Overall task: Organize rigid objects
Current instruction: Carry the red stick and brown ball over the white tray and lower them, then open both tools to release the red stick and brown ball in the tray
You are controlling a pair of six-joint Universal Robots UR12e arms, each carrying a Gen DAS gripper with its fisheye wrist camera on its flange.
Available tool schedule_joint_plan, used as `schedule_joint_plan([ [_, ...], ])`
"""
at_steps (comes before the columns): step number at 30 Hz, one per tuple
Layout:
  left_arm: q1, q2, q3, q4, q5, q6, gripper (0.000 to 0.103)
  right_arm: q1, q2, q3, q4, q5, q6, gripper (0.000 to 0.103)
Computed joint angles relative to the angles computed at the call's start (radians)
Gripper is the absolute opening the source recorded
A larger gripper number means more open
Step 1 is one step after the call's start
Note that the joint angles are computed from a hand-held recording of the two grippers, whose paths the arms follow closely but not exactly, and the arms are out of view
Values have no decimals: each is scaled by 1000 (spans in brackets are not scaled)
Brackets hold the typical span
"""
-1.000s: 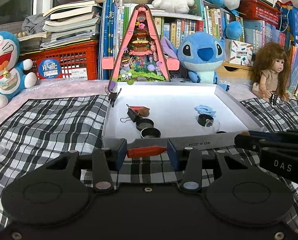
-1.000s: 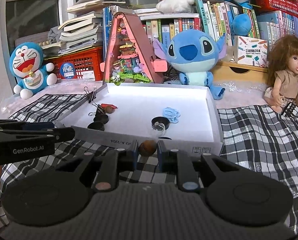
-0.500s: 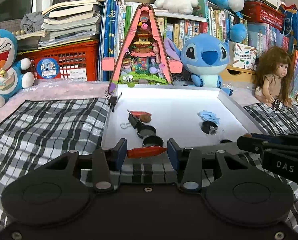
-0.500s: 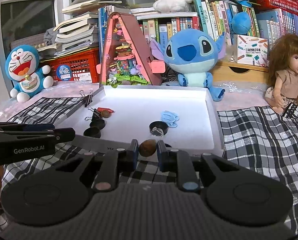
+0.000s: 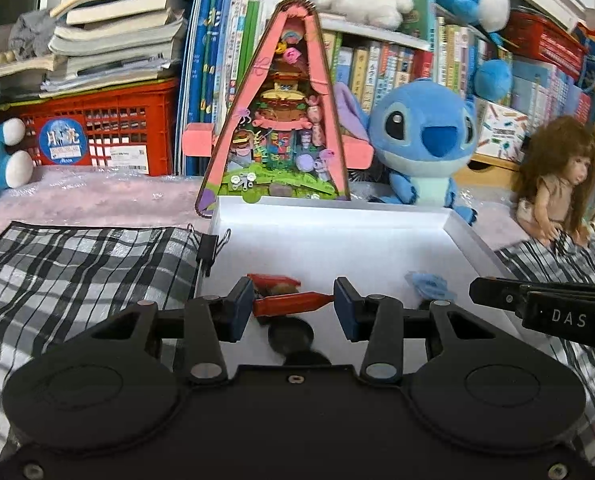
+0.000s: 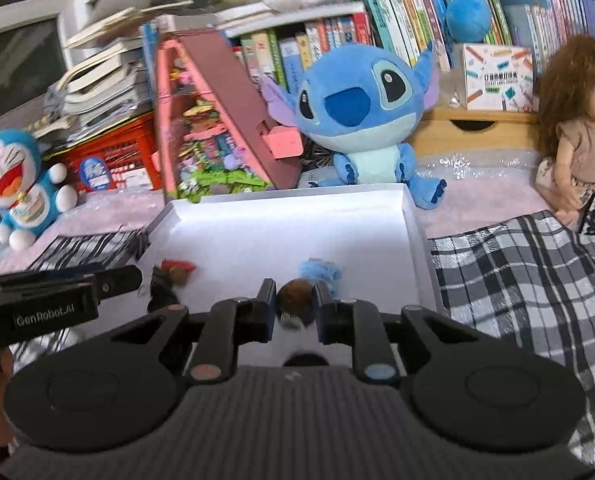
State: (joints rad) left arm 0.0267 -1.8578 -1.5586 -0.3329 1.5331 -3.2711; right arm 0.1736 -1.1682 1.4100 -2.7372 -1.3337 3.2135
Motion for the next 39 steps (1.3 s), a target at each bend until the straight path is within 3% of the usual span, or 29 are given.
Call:
schedule_joint_plan([
  [5, 11, -46, 60, -40, -24, -33, 41, 2, 50, -81, 67, -6, 47, 24],
  [16, 4, -128, 144, -68, 26, -49, 42, 13, 139, -204, 141, -49, 103, 24],
  [29, 1, -154, 164, -85, 45, -57, 42, 14, 171, -231, 173, -58, 110, 25],
  [34, 2, -155, 180, -138, 48, -77, 42, 15, 172, -227, 159, -63, 112, 29],
  [36, 2, -152, 178, -142, 43, -71, 45, 16, 170, -224, 156, -67, 114, 30],
  [38, 2, -145, 175, -150, 36, -68, 60, 17, 165, -218, 152, -72, 110, 45],
  [39, 3, -140, 171, -149, 31, -68, 63, 16, 161, -214, 148, -71, 110, 47],
])
